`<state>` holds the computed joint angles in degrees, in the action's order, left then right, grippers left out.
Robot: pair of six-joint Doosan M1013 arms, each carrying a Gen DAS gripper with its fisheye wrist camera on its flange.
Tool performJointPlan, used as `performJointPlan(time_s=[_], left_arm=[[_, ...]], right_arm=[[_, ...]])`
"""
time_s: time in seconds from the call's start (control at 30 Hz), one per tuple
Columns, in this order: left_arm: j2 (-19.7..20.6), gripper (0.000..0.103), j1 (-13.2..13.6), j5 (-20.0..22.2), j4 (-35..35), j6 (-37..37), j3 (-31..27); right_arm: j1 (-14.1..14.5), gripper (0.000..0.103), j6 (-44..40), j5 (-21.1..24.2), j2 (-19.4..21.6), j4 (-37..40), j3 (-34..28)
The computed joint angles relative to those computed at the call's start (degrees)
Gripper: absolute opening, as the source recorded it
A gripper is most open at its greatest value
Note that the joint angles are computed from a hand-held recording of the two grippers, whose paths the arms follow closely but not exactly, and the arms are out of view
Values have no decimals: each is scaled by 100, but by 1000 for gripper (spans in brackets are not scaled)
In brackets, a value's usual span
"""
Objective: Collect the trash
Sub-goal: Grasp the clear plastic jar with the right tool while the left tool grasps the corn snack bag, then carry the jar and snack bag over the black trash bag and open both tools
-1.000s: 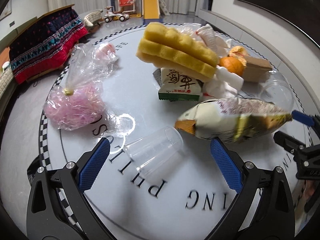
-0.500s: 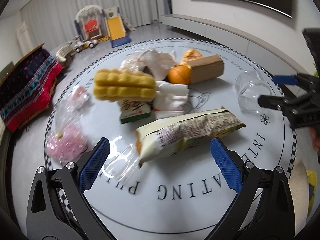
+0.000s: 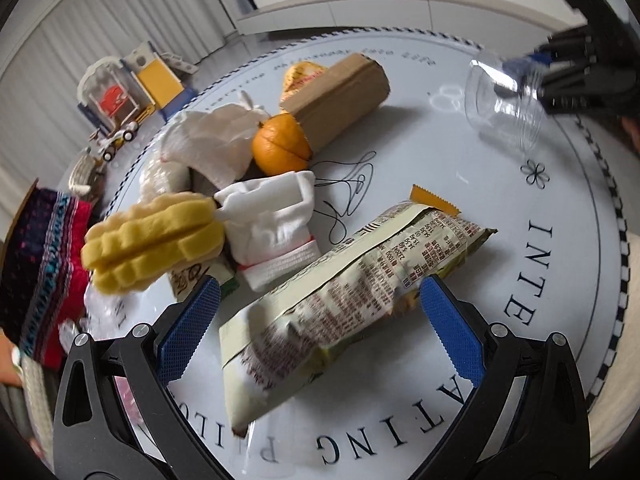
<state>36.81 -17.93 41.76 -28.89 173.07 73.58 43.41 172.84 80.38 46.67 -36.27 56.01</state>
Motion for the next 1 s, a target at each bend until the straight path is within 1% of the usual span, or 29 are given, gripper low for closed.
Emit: performJointPlan(time_s=[0.03, 0.1, 0.17, 0.23, 0.3, 0.33, 0.4, 0.47, 0.53, 0.57, 0.6, 0.7, 0.73, 0.87, 0.97, 1.0], left_arm=[[12, 97, -21, 16, 39, 83, -3], [20, 97, -68, -9, 118, 205, 14], [13, 97, -115, -54, 206, 341, 62], [15, 95, -178, -115, 382, 422, 114], [36, 81, -243, -151, 718, 306, 131], [38, 81, -241, -158, 657, 342, 135], [67, 74, -259, -6, 796, 123, 53], [91, 72, -266, 91, 871, -129, -7], [90, 67, -253, 167, 859, -335, -15], [76, 64, -232, 189, 765, -399, 1], [77, 62, -193, 328, 623, -490, -28], [90, 53, -49, 854, 123, -821, -143], [91, 53, 26, 1053, -86, -966, -180], [35, 51, 236, 1271, -685, -1169, -138], [-38, 51, 476, 1416, -1094, -1252, -68], [-31, 51, 510, 1413, -1169, -1290, -86]], right_arm=[[-11, 14, -26, 60, -1, 21, 1], [-35, 12, 123, -182, -91, 98, 164], [-53, 8, 237, -404, -152, 174, 295], [-51, 7, 349, -513, -170, 189, 337], [-41, 7, 405, -574, -173, 176, 341], [-45, 7, 411, -623, -175, 187, 340], [-32, 7, 410, -670, -172, 169, 311], [-5, 7, 393, -652, -146, 79, 228], [16, 7, 418, -649, -137, 3, 174], [35, 7, 442, -656, -137, -50, 139], [47, 7, 453, -671, -138, -84, 118], [113, 7, 455, -686, -124, -188, -10], [137, 7, 436, -676, -114, -220, -64], [230, 7, 293, -643, -17, -343, -377], [296, 7, 43, -638, 148, -381, -775], [317, 7, -74, -635, 232, -381, -954]])
